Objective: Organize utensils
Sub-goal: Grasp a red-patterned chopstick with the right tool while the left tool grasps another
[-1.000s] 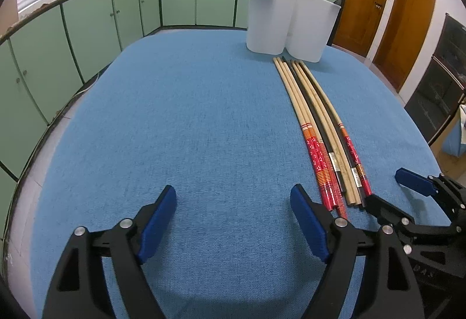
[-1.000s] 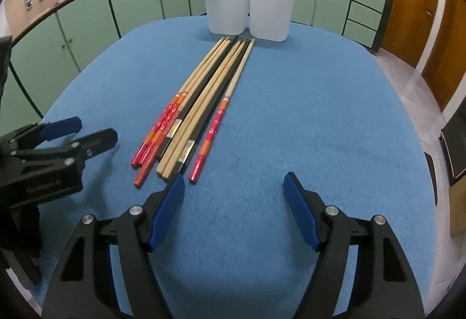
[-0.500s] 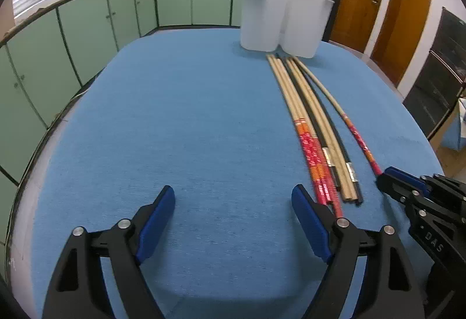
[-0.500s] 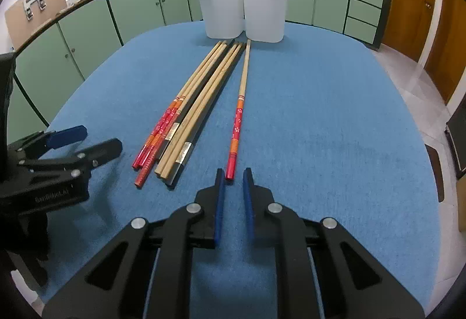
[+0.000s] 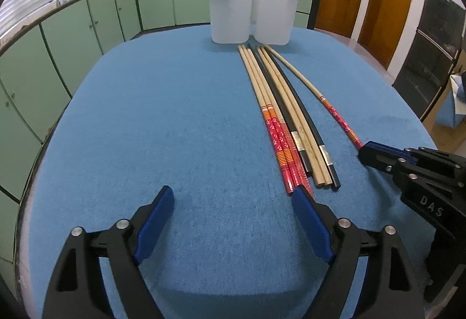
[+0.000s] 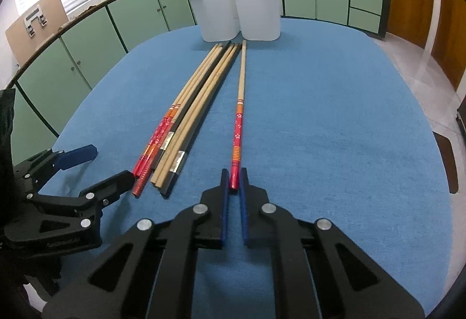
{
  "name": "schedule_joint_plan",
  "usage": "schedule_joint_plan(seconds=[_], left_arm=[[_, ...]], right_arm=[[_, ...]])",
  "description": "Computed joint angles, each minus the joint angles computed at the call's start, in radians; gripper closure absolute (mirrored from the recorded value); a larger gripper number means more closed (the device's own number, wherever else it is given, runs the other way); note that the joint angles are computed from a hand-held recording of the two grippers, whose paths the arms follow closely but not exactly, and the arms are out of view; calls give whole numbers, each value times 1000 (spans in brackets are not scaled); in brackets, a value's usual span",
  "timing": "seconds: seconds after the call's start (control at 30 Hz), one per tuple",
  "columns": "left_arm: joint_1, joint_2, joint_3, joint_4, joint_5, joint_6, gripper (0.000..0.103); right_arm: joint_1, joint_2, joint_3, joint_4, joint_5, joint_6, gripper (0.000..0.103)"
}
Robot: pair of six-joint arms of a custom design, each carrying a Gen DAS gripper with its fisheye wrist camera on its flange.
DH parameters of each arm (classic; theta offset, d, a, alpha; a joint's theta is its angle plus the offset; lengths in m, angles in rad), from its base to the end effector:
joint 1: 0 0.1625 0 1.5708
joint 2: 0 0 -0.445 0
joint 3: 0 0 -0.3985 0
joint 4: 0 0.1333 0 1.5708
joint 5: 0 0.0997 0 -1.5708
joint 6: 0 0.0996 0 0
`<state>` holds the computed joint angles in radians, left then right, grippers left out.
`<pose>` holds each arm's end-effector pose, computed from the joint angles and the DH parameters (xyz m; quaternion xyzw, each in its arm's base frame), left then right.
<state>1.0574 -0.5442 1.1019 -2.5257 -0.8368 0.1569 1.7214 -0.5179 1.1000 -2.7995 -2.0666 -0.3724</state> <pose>-0.2380 -0.8294 0.1524 0.2341 0.8874 -0.2436 0.3135 0.2128 -0.8293 0.1539 0.1623 -0.9081 0.2803 0.2653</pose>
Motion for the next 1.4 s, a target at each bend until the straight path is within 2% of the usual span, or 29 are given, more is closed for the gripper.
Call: schedule_joint_plan(seconds=[0.13,0.27,0.43,0.8,0.9,0.97,1.03,1.17,1.4], left_arm=[[-2,7,-12,14,-3,0,20],[-4,13,-14,6,25,20,18],[9,2,-17,1,62,-24,18],[12,24,-45,-6,47,-9,23],[9,24,-40,-26,41,12,39],[5,22,-29,-41,34,23,59],[1,16,-12,-51,16,17,73],[-11,21,3,-73,26,29,94],[-12,16,6,-72,8,-16,97]], right_arm=[[-1,2,-2,-1,-2,-4,97],[1,3,2,-7,-7,-8,97],[3,-2,12,-19,-19,-29,97],[-1,5,-8,2,-5,-20,95],[-4,6,-11,7,1,-19,95],[-3,6,-10,3,0,-21,95],[-2,6,-10,1,-4,-23,96],[1,10,-11,-8,-18,-32,97],[-2,-1,4,-25,0,-20,97]])
